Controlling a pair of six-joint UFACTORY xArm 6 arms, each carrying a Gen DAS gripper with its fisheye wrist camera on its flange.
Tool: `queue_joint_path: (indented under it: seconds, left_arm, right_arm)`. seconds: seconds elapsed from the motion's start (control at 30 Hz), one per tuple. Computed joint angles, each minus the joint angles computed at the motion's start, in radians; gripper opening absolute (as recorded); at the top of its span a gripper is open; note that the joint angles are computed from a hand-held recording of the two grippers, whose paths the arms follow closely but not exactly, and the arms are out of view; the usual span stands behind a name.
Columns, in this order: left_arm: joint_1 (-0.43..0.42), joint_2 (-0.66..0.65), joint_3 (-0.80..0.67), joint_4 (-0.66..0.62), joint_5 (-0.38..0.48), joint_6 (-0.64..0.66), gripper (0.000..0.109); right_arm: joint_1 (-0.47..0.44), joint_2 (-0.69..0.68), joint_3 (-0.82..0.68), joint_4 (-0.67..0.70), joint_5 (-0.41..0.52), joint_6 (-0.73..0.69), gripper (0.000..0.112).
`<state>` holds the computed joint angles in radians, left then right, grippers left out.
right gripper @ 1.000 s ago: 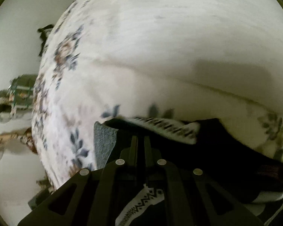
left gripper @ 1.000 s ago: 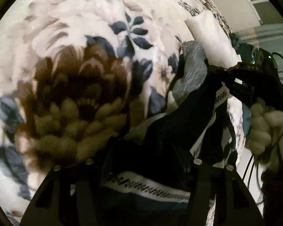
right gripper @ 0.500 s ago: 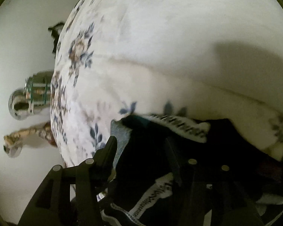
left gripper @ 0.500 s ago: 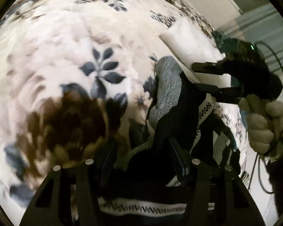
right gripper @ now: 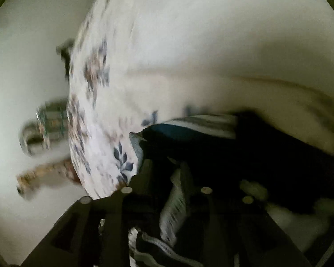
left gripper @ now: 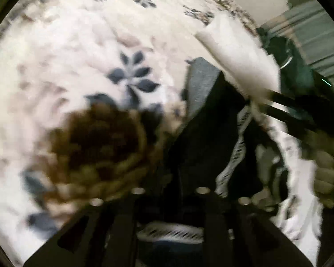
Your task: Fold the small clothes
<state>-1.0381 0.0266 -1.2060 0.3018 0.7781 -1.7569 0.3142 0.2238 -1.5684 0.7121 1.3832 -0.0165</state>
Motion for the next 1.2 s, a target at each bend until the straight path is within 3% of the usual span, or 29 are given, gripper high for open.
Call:
queue_joint_path:
  seconds: [0.1,0.13,0.17,0.2,0.23,0.37,0.5,0.67,0.77,0.8,0.83,0.93,1.03,1.13,1.2]
  left_arm:
    - [-0.059,0.037,-0.13,0.011,0.277,0.028,0.029]
    - [-0.08,0.05,-0.163,0.008,0.343,0.026,0.036]
    - [-0.094,0.06,-0.181,0.0,0.376,0.022,0.06]
    - [-0.108,0.07,-0.192,-0.006,0.4,0.015,0.078]
    - [-0.126,0.09,-0.216,-0.021,0.433,0.008,0.079]
    - [-0.152,0.164,-0.251,-0.105,0.431,0.025,0.082]
    - [-0.152,0.246,-0.288,-0.115,0.442,0.073,0.103]
    - [-0.141,0.245,-0.263,-0.092,0.415,0.021,0.103]
    - [-0.147,0.254,-0.272,-0.077,0.432,0.015,0.103]
    - [-0.146,0.246,-0.266,-0.091,0.433,0.027,0.103]
    - [-0.148,0.235,-0.261,-0.112,0.435,0.037,0.103]
    - [-0.153,0.263,-0.367,-0.098,0.538,0.034,0.103]
    - [-0.164,0.263,-0.449,0.005,0.634,-0.01,0.103]
    - [-0.132,0.261,-0.458,0.06,0.608,-0.03,0.103]
    - [-0.093,0.278,-0.472,0.075,0.593,-0.007,0.103]
  right_arm:
    - [-0.133,-0.209,0.156,-0.077,-0.016,0.038,0.034]
    - [-0.17,-0.266,0.191,-0.123,-0.017,0.056,0.045]
    - [-0.22,-0.338,0.239,-0.184,-0.015,0.077,0.05]
    - [-0.251,-0.381,0.268,-0.223,-0.014,0.093,0.053]
    - [-0.283,-0.422,0.299,-0.253,-0.011,0.107,0.053]
    - [-0.411,-0.53,0.412,-0.324,0.001,0.142,0.053]
    - [-0.446,-0.565,0.491,-0.458,-0.087,0.155,0.053]
    - [-0.458,-0.486,0.509,-0.557,-0.145,0.161,0.053]
    - [-0.439,-0.453,0.528,-0.531,-0.171,0.108,0.049]
    - [-0.419,-0.472,0.555,-0.534,-0.212,0.084,0.022]
    - [-0.394,-0.498,0.578,-0.559,-0.256,0.063,0.006]
    - [-0.333,-0.578,0.603,-0.646,-0.341,0.051,0.005]
    - [-0.364,-0.612,0.58,-0.663,-0.38,0.103,0.005]
    - [-0.408,-0.547,0.543,-0.695,-0.322,0.143,0.006]
    - [-0.454,-0.449,0.487,-0.634,-0.22,0.128,0.006]
